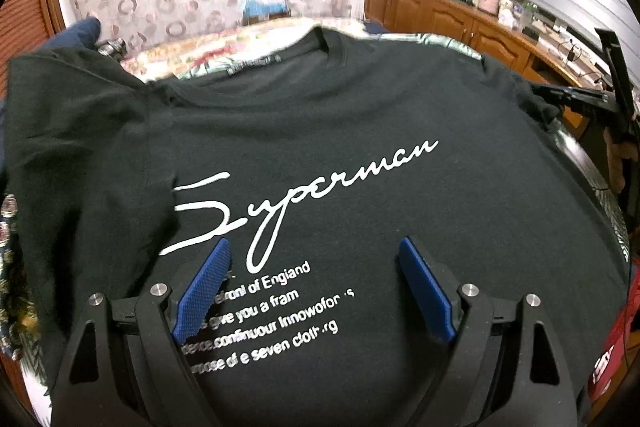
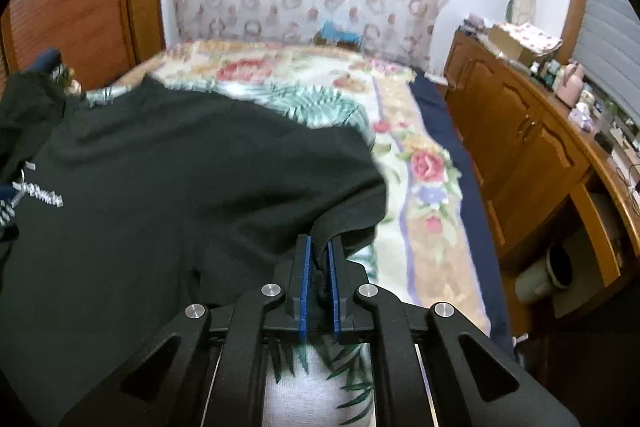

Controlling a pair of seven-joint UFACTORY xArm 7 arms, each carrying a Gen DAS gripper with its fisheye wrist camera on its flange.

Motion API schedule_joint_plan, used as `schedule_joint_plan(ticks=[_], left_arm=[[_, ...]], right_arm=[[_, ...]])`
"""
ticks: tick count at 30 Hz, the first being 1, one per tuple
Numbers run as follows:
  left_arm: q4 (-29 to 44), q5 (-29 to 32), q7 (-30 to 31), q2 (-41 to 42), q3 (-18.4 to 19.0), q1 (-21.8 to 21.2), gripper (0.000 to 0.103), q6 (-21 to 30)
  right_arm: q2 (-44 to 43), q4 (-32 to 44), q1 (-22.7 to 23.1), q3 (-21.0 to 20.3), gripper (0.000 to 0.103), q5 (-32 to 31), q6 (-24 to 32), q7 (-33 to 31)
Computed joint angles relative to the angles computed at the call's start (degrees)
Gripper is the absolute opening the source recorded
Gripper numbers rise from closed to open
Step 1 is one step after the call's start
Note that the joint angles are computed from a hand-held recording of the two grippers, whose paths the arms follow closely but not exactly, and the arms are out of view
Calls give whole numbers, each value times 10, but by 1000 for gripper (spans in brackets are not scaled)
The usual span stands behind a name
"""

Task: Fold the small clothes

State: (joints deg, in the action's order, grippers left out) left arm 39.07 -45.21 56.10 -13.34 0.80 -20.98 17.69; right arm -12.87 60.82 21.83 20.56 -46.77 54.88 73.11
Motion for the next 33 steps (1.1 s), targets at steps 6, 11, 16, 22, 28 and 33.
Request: schedule_joint_plan(ticks=[6,11,16,22,28,33], left_arm=[[-14,-57,51,-54,33,-14,87,35],[-29,-92,83,-96,51,-19,87,55],[-44,-127,114,-124,64,-26,87,55],[-57,-152,132,-146,72,-30,87,62],[-66,-171,140,-155,65,-34,87,51],[-75,-167,138,-160,61,-37,87,39]], right_arm=[[-22,14,-10,13,8,-36,-2,27],[33,83,2,29,7,-94,-21,17],[96,131,54,16,8,-118,-109,-14],[72,94,83,-11,51,-90,-98,4],[49,68,64,-6,51,-35,-52,29],[87,95,58,-16,51,-8,-80,42]])
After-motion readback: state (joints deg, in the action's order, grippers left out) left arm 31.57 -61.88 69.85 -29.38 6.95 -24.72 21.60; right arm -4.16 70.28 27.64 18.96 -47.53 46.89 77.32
